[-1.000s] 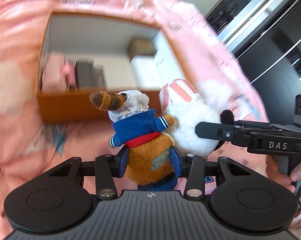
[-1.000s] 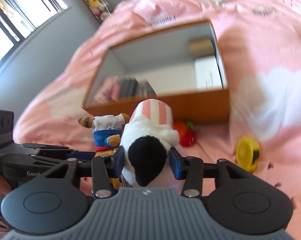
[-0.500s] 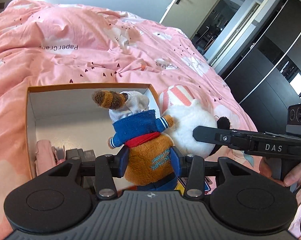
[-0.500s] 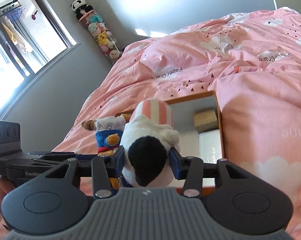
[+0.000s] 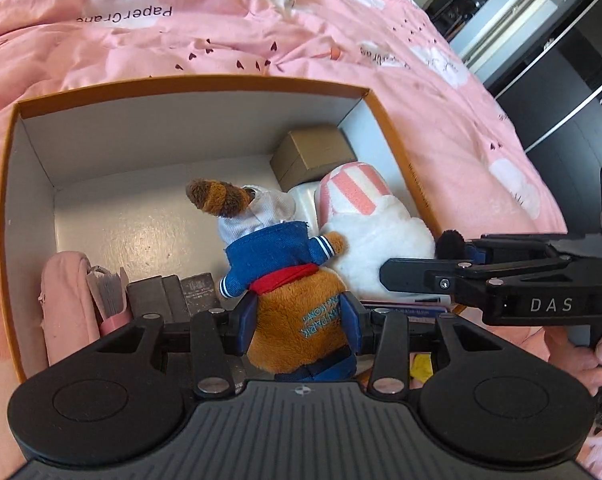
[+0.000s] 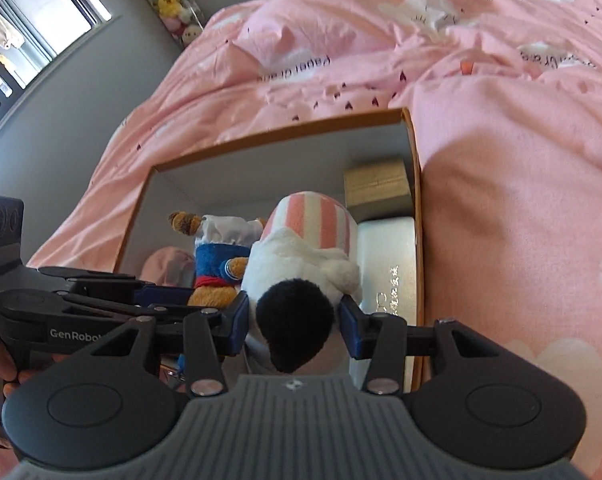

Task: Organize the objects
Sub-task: 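Lower both plush toys into the orange box and open both tools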

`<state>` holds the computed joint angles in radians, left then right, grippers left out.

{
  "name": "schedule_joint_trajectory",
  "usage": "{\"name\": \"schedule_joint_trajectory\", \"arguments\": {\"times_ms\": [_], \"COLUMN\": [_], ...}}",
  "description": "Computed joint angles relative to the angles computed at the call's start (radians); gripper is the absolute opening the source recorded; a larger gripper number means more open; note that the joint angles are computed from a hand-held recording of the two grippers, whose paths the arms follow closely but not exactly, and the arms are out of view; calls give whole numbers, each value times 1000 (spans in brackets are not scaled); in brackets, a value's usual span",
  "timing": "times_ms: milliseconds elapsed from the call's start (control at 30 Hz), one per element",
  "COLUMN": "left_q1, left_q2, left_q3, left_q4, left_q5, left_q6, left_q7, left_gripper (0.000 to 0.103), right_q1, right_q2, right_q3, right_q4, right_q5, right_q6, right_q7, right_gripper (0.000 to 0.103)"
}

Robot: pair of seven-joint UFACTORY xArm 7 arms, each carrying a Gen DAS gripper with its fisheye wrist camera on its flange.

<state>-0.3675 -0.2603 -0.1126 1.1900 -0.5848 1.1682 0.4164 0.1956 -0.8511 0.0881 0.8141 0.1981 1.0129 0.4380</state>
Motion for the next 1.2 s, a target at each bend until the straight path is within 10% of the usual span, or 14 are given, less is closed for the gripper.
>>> {"name": "schedule_joint_trajectory", "arguments": {"times_ms": [833, 1033, 1200], "left_q1": [-58, -53, -45], "left_q2": [-82, -71, -58], "left_q3": [-17, 4, -16], "left_q4": [-96, -70, -70], "left_q5": [109, 62, 89], "left_q6": [-129, -94, -101], "left_q7": [194, 188, 147], "left_gripper": [71, 41, 26], "right_q1": [-11, -13, -8], "right_q2": [164, 155, 168], "right_q3": [-7, -9, -6], "right_q4": [123, 136, 136], "right_q5": [-34, -28, -25], "right_q6": [156, 153, 147], "right_q7": [-111, -124, -140], "right_gripper": [56, 56, 35]}}
